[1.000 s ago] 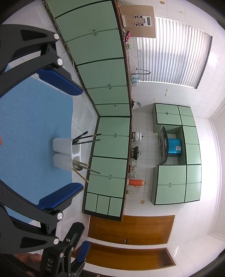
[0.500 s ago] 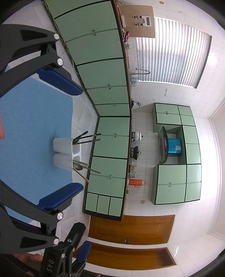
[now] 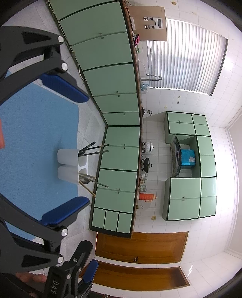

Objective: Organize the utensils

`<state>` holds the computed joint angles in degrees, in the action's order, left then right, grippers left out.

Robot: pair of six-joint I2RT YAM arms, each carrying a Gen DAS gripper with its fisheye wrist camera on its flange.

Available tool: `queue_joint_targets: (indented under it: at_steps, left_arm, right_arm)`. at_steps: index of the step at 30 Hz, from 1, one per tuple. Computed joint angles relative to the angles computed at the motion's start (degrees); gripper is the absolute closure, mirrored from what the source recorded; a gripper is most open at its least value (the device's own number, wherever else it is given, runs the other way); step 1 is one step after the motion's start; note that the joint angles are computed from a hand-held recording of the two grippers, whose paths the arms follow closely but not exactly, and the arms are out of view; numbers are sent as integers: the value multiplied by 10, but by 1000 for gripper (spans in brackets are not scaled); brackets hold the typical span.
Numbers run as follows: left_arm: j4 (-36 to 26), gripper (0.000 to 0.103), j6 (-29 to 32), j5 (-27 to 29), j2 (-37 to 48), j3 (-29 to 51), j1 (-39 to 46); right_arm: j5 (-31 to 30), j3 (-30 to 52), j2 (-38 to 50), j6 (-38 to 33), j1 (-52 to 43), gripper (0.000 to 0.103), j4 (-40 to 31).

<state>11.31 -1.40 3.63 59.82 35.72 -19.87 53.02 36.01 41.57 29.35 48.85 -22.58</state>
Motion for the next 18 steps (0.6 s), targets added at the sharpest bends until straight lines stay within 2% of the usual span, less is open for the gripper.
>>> queue_joint_targets:
  at_steps: [18]
  left_arm:
    - [-3, 5, 1, 1, -3, -3, 4]
  right_arm:
    - [1, 2, 2, 1, 1, 6, 0]
